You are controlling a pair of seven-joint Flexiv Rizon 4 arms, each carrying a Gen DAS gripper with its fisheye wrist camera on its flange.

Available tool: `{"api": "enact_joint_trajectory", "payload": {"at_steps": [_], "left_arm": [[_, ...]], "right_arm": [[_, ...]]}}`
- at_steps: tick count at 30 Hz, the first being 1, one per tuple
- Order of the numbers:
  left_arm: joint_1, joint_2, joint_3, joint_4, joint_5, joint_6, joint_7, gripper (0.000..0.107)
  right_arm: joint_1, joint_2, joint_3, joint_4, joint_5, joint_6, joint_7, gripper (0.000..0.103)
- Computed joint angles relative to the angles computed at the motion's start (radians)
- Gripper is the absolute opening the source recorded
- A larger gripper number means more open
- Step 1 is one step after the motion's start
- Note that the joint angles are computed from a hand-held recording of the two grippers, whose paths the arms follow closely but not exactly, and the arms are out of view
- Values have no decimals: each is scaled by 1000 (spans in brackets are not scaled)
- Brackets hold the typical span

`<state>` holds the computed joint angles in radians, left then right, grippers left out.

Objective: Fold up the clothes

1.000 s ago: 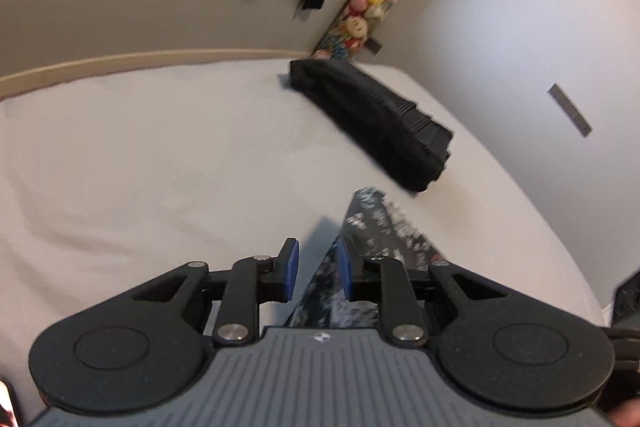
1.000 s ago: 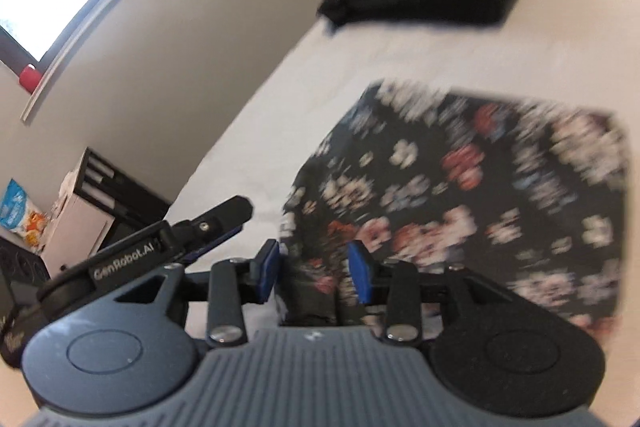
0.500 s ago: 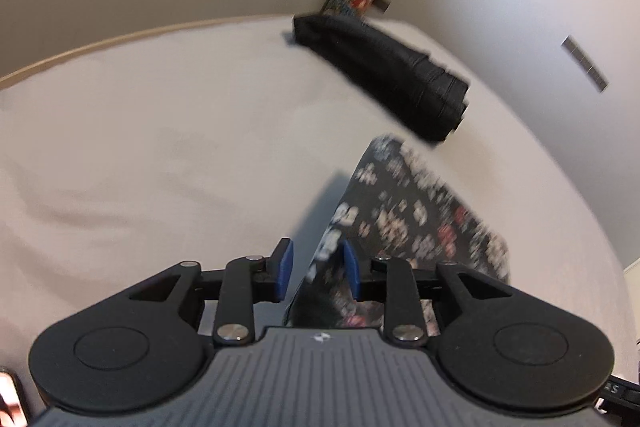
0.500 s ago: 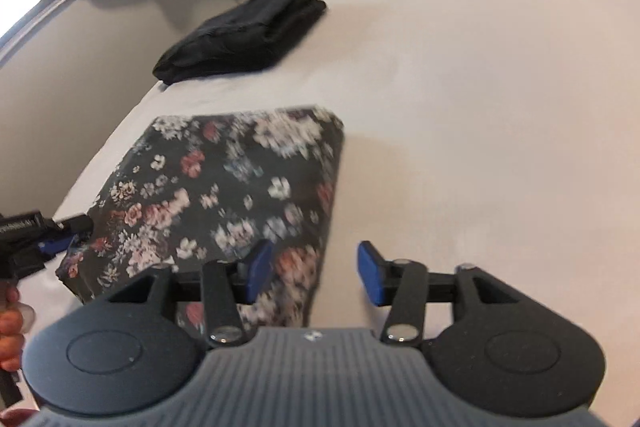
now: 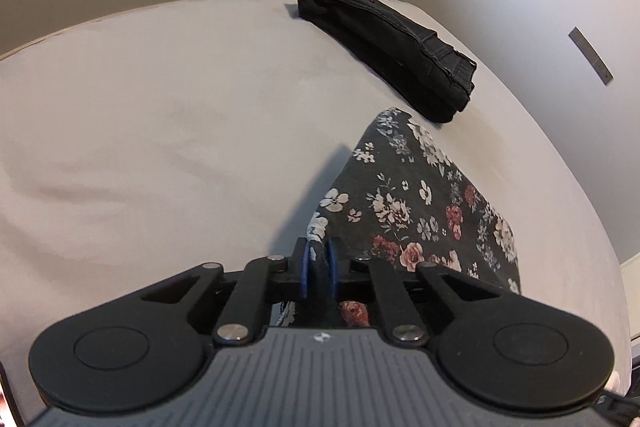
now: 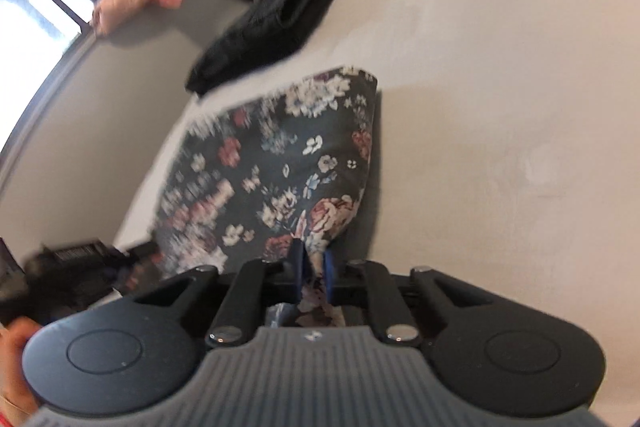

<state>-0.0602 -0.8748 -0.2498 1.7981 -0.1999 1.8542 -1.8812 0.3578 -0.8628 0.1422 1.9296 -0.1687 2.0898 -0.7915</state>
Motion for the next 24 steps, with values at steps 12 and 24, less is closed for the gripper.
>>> {"api": "enact_joint_trajectory", "payload": {"at_steps": [12, 24], "left_arm": [[-159, -18, 171, -115, -44, -222, 78, 9], [-229, 21, 251, -16, -107, 45, 7, 24]], "right_arm": [[73, 13, -64, -10, 46, -113, -15, 14], [359, 73, -376, 48, 213, -135, -194, 27]]}}
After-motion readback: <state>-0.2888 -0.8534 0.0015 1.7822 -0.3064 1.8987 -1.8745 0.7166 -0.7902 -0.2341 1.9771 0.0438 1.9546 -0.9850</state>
